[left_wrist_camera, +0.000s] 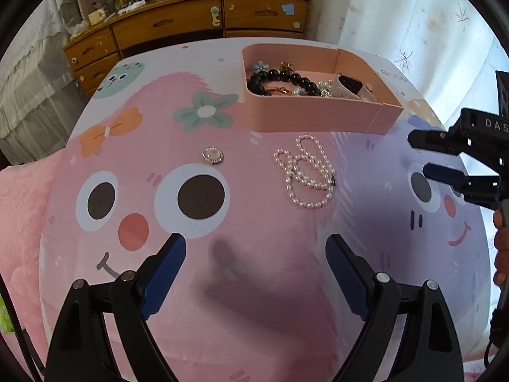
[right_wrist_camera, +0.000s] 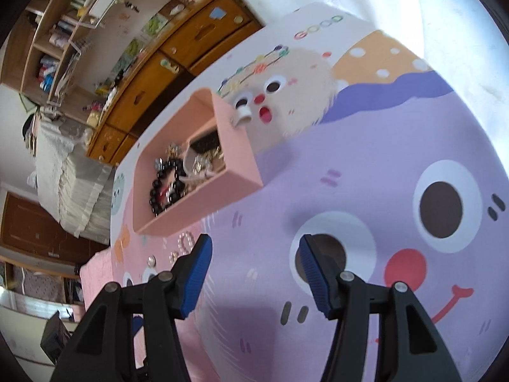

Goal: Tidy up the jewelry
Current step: 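Move left tool to pearl brooch while right tool approaches pearl necklace, then close left tool on pearl brooch while right tool grasps pearl necklace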

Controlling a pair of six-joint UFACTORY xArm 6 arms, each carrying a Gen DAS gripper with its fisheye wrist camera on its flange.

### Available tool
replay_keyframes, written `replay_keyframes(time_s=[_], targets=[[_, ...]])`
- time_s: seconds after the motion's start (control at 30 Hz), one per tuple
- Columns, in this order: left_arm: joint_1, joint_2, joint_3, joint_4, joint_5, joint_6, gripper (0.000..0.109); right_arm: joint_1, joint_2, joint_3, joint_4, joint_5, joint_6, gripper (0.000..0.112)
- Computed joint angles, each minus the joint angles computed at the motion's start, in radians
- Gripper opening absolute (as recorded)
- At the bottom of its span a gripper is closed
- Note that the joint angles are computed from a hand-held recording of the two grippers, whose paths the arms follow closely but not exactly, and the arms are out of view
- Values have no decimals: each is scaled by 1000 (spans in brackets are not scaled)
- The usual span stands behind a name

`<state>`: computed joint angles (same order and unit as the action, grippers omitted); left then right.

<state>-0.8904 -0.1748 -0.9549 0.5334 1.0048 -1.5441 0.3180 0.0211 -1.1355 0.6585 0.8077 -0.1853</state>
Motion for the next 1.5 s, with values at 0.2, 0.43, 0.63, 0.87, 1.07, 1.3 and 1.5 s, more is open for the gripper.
replay_keyframes(time_s=[0.2, 0.43, 0.63, 0.87, 1.07, 1.3, 1.5], targets=[[27, 20, -3, 90, 23, -30, 88, 26, 18, -7, -3, 34, -48, 57], [112, 3, 34, 119, -16, -65, 88, 89, 10, 22, -57, -80, -242, 57], [164, -7, 69, 137, -68, -96, 88, 149, -1, 59, -42, -181, -535, 57], [189, 9, 75, 163, -112, -78, 67, 208, -19, 95, -62, -228, -730, 57], [194, 34, 55, 163, -118, -68, 48, 247, -30, 105, -38, -222, -843, 57], [196, 6, 84, 163, -150, -108, 14, 279, -8, 102, -102, -245, -808, 57], [182, 0, 86, 145, -132, -111, 14, 280, -9, 112, -100, -244, -817, 33]])
